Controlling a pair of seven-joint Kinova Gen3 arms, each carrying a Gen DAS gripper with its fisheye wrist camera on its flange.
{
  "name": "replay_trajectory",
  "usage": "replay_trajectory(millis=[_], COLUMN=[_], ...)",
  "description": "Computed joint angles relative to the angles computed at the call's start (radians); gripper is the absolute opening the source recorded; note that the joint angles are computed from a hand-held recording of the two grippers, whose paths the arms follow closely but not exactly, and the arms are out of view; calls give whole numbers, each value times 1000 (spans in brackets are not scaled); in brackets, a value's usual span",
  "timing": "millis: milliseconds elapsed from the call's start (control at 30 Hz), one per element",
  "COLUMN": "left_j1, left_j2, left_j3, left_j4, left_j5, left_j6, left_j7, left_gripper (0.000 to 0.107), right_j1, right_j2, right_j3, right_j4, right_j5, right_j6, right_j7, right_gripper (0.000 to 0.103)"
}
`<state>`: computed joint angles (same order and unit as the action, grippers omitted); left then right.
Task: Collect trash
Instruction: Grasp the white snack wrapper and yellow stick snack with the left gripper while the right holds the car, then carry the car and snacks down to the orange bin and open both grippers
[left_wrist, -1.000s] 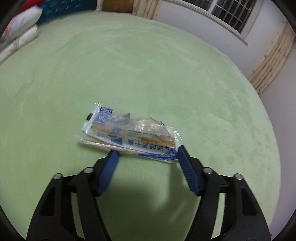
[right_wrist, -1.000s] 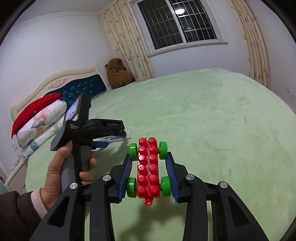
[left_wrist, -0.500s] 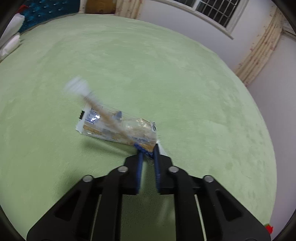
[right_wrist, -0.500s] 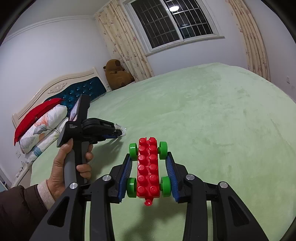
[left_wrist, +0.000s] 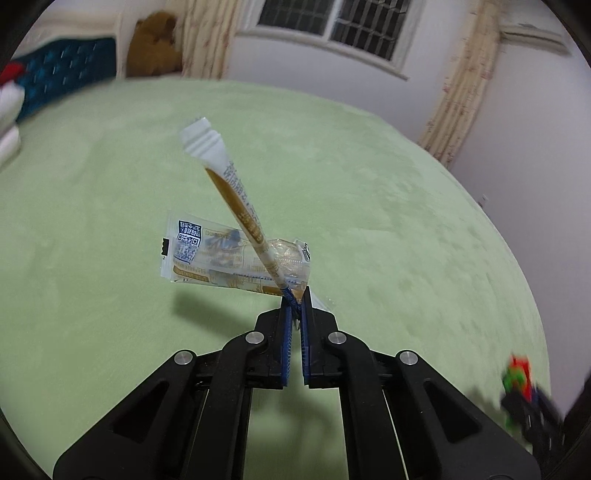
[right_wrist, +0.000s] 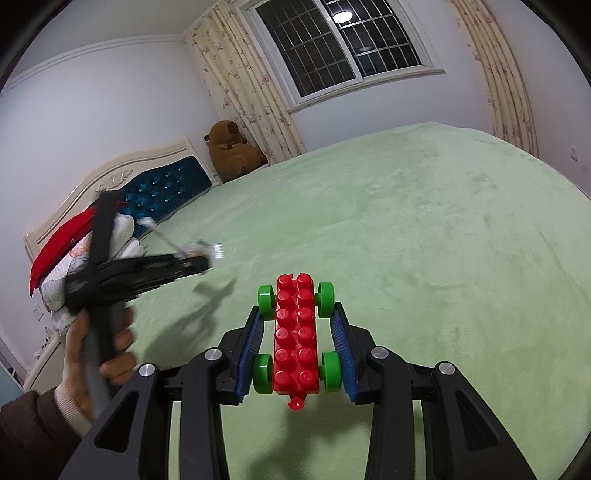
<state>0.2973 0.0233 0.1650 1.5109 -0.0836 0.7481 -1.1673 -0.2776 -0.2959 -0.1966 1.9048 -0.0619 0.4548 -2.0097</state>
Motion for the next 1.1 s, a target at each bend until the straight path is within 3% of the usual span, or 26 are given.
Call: replay_trajectory(millis=[200, 267, 333, 467, 567, 833, 1100], left_j1=[9, 0, -9, -33, -43, -60, -71], left_j2=[-170, -226, -277, -374, -433, -562, -667], left_j3=[46, 84, 122, 223, 262, 315, 348], left_j4=[128, 164, 194, 242, 265, 303, 325], left_j5=[-25, -48, -65, -108, -96, -11, 76], left_j6=[23, 49, 82, 165, 203, 292, 370], left_j7=[24, 54, 74, 118, 126, 76, 11], left_gripper=[4, 4, 4, 4, 4, 4, 4], right_j1=[114, 176, 183, 99, 76, 51, 82], right_j2=[-32, -59, -92, -182, -262, -447, -566], right_j3=[-124, -195, -214, -156, -162, -249, -330], right_j4=[4, -4, -5, 16, 23, 13, -40], right_j5=[111, 172, 188, 104, 67, -32, -129], right_j6=[6, 41, 78, 151, 234, 476, 652], right_j7=[-130, -205, -247, -268, -272, -270, -253], right_gripper=[38, 38, 38, 38, 38, 38, 38])
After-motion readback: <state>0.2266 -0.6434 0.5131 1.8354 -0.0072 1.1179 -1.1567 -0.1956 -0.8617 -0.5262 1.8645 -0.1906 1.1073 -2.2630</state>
